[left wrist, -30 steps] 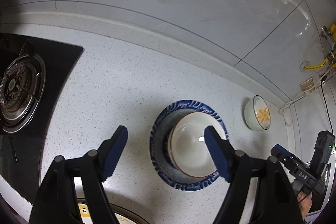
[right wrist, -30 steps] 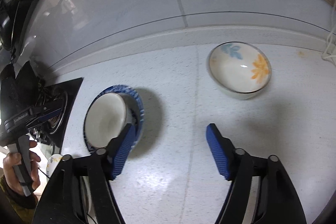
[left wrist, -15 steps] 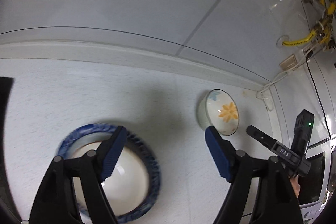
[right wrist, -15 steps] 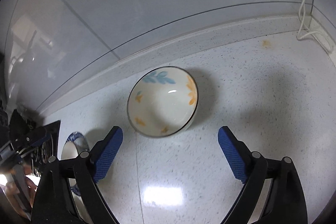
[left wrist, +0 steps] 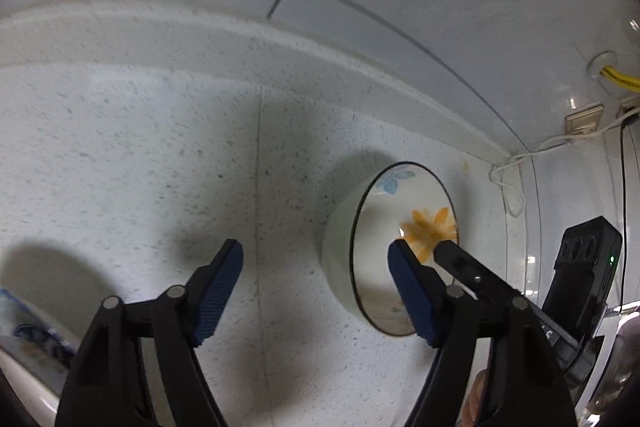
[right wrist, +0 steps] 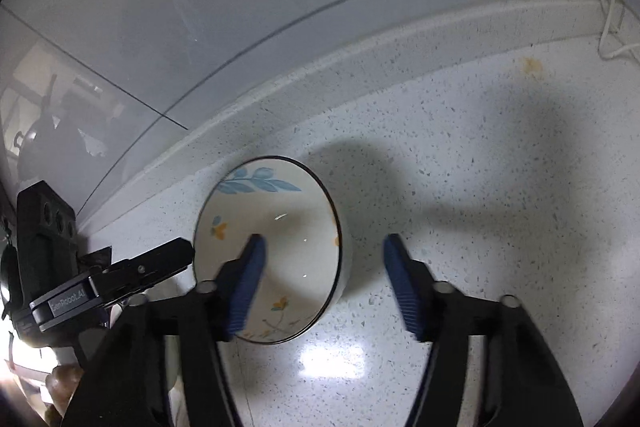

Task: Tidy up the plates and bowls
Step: 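Move both grippers to the orange-flower bowl and close them on its rim, then carry the orange-flower bowl with both grippers and lower it into the white bowl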

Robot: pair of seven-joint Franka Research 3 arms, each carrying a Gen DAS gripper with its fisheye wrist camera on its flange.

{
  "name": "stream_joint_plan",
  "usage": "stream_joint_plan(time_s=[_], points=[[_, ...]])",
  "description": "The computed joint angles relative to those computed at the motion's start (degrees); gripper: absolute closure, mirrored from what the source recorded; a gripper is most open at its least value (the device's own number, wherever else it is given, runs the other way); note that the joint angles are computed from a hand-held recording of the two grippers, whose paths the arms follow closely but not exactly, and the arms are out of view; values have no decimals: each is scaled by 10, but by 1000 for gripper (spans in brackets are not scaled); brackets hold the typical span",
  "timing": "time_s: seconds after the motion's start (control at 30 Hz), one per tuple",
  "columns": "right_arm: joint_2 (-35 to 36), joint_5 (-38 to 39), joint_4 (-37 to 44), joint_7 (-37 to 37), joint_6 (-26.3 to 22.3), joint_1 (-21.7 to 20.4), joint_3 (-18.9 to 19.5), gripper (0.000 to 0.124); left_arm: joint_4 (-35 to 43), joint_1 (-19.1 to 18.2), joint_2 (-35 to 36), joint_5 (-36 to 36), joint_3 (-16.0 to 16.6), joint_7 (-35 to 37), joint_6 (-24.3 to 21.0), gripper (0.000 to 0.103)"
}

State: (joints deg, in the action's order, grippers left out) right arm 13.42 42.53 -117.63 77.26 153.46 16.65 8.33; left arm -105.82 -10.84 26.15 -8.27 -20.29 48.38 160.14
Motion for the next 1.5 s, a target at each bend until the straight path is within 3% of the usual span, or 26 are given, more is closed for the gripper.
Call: stream_joint_plan(time_s=[0.1, 0.13, 0.23, 0.37, 0.47, 0.6, 0.77, 0.9, 1.0, 1.2, 1.37, 1.5], points=[[18, -17, 12, 21, -19, 0, -4, 96, 28, 8, 35, -16, -15, 13, -10, 51], [21, 3, 12, 5, -25, -8, 2, 100, 33, 13, 45, -26, -24, 19, -9, 62], [20, 39, 9, -17, -30, -14, 9, 107, 31, 59, 73, -87, -85, 69, 25, 81], [8, 15, -4, 7, -28, -4, 2, 108, 7, 103, 78, -152, -141, 100, 53, 81], [-15, 22, -28, 1, -30, -2, 2, 108, -20, 110, 57, -170, -153, 107, 63, 81], [-68, 14, -69, 13, -27, 12, -1, 108, -73, 129, 7, -213, -183, 120, 87, 81], [-129, 14, -91, 16, -28, 38, 0, 108, -158, 184, -106, -325, -241, 179, 101, 81], [-166, 31, -95, 8, -30, 70, 7, 108, -230, 191, -246, -413, -234, 204, 76, 81], [-181, 44, -89, -1, -31, 97, 14, 108, -290, 172, -353, -487, -201, 227, 47, 81], [-162, 33, -58, 6, -40, 143, 35, 109, -415, 123, -522, -500, -140, 155, 10, 81], [-101, 29, -21, 15, -42, 163, 48, 109, -490, 97, -581, -462, -109, 93, -2, 81], [-74, 5, -10, 43, -46, 169, 53, 109, -516, 55, -555, -464, -69, 97, 22, 81]])
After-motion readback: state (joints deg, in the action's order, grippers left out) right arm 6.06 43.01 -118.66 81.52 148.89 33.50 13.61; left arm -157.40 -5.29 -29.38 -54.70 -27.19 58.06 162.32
